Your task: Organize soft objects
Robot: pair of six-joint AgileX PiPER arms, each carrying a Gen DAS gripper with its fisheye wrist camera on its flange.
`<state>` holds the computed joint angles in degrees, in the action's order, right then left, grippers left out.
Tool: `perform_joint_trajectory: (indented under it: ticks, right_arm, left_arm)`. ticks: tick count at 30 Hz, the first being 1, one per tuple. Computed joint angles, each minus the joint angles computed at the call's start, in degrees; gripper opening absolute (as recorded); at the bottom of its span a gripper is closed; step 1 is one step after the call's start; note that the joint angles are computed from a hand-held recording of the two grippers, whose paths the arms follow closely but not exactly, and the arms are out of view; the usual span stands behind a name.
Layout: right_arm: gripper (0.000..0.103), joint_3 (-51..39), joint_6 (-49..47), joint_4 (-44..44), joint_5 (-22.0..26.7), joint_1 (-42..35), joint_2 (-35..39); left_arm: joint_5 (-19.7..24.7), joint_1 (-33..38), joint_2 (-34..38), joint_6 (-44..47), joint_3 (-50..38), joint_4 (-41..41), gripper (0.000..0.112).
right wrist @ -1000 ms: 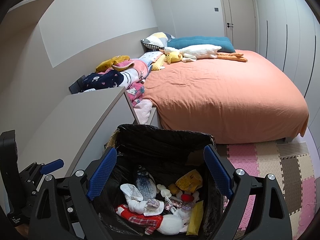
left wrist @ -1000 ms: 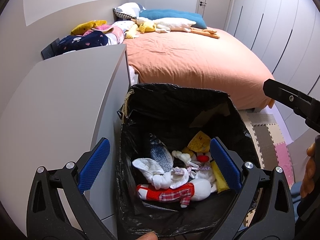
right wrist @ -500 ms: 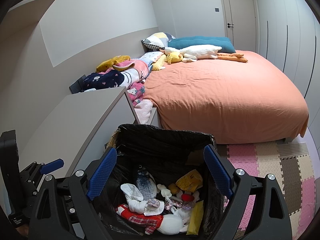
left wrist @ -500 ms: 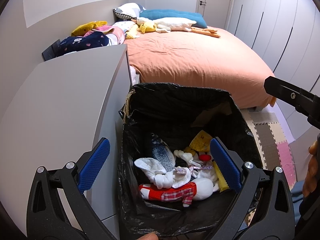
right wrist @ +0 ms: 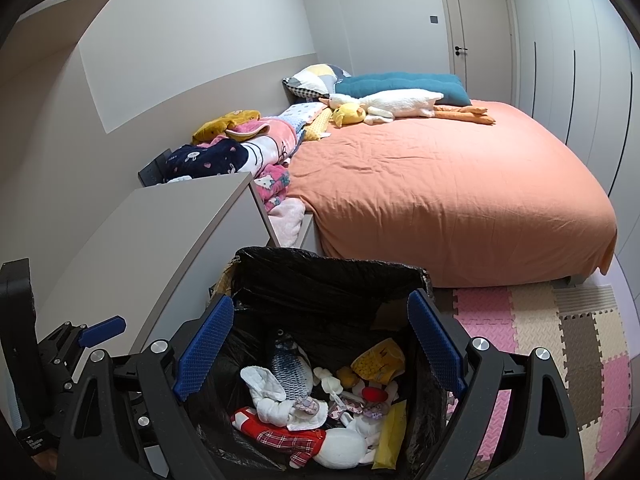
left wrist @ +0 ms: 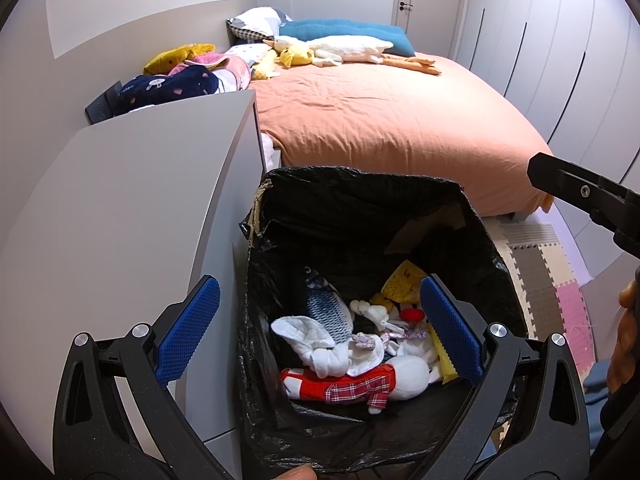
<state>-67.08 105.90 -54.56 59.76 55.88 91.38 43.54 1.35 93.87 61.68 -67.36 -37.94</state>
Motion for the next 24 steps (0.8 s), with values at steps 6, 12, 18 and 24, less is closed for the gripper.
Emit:
perform_joint_trajectory:
  ticks: [6,12,18,24]
  right_arm:
    - [0.089,0.1,0.1,0.0,0.1,0.1,0.0]
    - [0.089,0.0,0.0,0.1,0.1,0.1,0.0]
    - [0.089,0.2,0.1,0.1,0.1,0.2,-0.1]
    - [0.089,0.2,0.1,0.1,0.1,0.2,-0.1]
  left_arm:
    - [0.4,0.2,-0.1,1.1,0.0,-0.4,0.097]
    - [0.7,0.6,-0.1,2.0,0.1,-1.3,0.097]
    - [0.6,0.8,-0.3,2.8,0.4,-2.3,0.097]
    - [-0.2,0.4,-0.6,2.7,0.9,-2.0,0.097]
